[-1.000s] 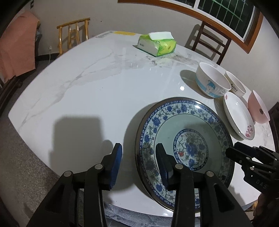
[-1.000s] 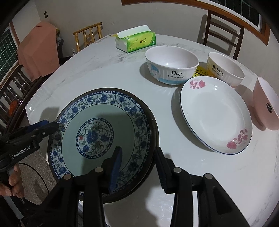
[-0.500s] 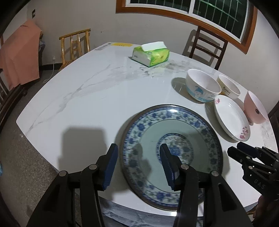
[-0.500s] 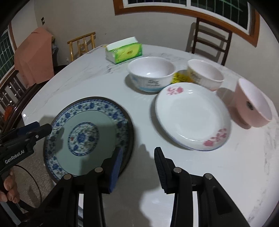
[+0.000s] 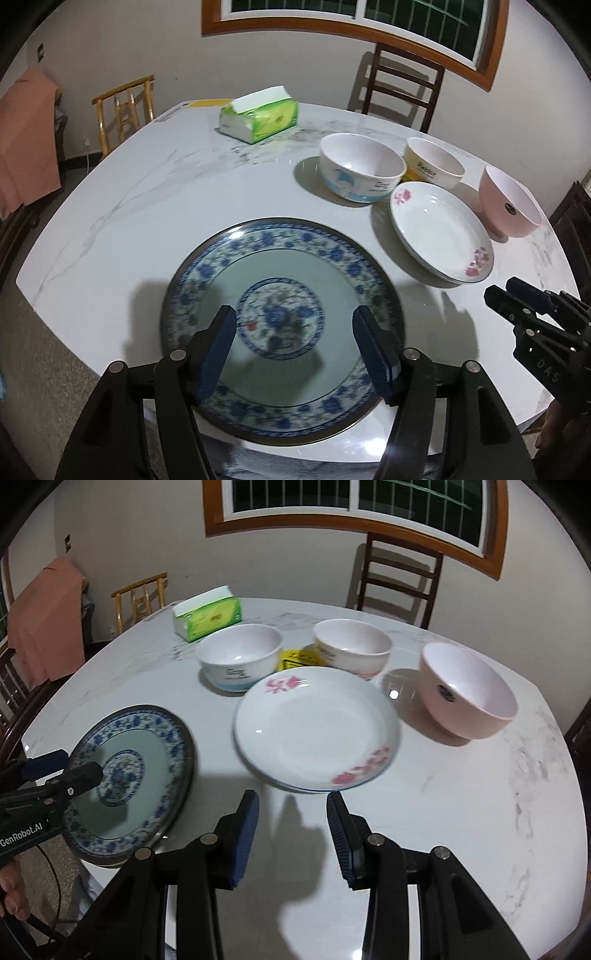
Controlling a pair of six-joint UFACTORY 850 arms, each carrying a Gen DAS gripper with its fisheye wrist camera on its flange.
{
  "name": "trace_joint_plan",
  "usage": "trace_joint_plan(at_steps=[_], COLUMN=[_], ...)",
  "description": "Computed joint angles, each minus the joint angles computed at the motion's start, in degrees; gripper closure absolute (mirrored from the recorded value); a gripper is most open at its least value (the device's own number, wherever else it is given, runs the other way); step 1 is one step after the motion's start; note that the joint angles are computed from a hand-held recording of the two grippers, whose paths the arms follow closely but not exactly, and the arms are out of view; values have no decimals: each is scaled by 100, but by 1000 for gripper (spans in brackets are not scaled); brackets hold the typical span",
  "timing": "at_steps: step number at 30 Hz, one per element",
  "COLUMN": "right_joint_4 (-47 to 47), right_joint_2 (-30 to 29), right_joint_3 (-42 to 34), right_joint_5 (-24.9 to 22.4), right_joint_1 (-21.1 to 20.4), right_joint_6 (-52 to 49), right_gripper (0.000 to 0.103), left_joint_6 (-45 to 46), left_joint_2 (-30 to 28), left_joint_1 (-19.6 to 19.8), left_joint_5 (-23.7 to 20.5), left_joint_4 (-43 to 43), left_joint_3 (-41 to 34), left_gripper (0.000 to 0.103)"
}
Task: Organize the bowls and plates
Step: 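Move the left gripper toward the white plate with pink flowers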
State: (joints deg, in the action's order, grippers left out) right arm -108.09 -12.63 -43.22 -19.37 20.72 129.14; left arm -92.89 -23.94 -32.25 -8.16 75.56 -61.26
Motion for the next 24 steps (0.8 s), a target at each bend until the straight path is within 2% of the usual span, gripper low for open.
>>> trace_joint_plan(at_steps=[6, 8, 14, 21, 24], right_joint_4=[-583, -787, -1445, -2652, -3566], right_joint_2=[167, 187, 104, -35, -93], right_joint_3=[230, 272, 276, 206, 161], right_joint_5=[-165, -156, -125, 124, 249], right_joint_1=[-231, -321, -589, -990, -1189], right_joint_6=[564, 745, 1315, 2240, 3035], right_gripper=[64, 64, 64, 64, 64], left_joint_6=[116, 504, 456, 951, 1445], left_joint_2=[-165, -260, -486, -850, -984], left_joint_1=[-206, -260, -380, -440, -428], left_joint_5=[-135, -175, -221, -316, -304], left_joint_4=[-23, -359, -217, -673, -1207], left_joint_3=[-263, -406, -738, -1219, -1402], left_gripper=[32, 29, 29, 29, 29])
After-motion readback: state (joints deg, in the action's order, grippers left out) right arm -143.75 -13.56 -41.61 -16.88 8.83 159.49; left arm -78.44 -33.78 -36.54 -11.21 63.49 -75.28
